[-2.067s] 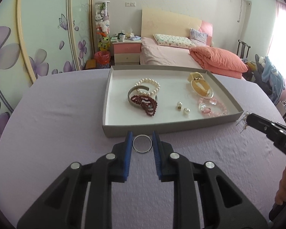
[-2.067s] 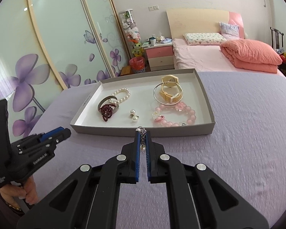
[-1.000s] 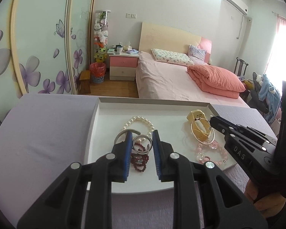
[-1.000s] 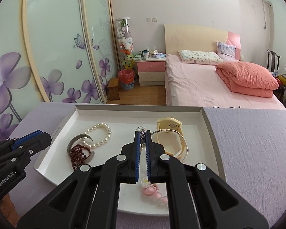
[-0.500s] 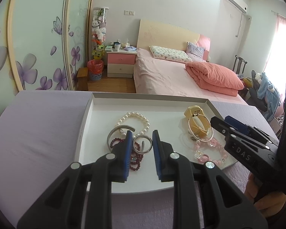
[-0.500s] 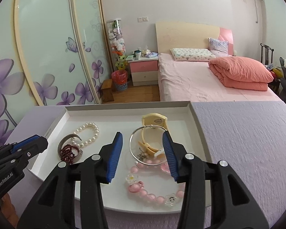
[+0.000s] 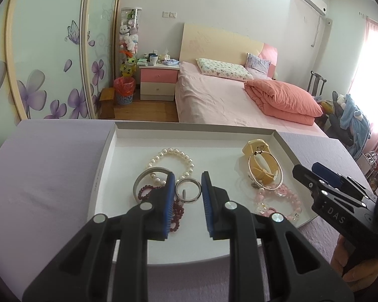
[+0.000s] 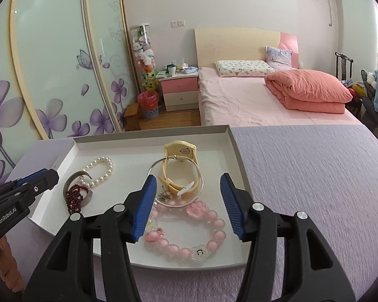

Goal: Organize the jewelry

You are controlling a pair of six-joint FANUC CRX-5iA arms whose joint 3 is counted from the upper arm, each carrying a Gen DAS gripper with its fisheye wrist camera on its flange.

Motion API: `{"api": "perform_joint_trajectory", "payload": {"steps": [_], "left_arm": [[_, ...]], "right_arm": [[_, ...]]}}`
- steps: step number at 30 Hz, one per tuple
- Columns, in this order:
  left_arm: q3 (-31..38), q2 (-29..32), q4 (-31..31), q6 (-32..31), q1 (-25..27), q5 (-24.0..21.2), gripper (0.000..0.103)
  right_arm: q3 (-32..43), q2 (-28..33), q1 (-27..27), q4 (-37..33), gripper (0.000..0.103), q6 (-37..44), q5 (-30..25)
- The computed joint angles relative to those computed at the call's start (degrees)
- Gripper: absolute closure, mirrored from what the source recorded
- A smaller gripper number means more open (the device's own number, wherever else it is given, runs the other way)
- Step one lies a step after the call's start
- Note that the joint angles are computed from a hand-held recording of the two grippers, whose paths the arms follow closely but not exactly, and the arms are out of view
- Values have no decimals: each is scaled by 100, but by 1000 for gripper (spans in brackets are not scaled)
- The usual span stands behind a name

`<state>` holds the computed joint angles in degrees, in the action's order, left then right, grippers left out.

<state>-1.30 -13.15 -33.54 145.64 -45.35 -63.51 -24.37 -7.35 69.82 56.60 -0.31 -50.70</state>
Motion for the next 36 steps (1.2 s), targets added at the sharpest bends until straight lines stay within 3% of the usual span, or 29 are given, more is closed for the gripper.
{"api": "perform_joint_trajectory", "payload": {"steps": [22, 23, 24, 26, 28, 30, 36], "left_arm": [[19, 200, 202, -190, 249, 239, 80], [-6, 166, 153, -126, 228, 253, 74], [-23, 140, 129, -93, 219, 258, 58], [-34, 68, -77, 147, 120, 143, 40], [-124, -72, -65, 223, 147, 178, 34], [-164, -183, -79, 326, 150, 112, 18], [-225, -466, -380, 554, -51, -140, 4]], "right_arm": [[-188, -135, -5, -131, 45, -10, 70], [-194, -143, 6, -133, 45, -13, 63], [-197, -145, 9, -130, 43, -20, 63], [-236, -174, 49, -79, 38, -95, 29], [-267, -195, 90, -25, 33, -167, -15], [-278, -205, 118, 2, 26, -225, -43], [-300, -243, 232, 127, 6, -382, -118]]}}
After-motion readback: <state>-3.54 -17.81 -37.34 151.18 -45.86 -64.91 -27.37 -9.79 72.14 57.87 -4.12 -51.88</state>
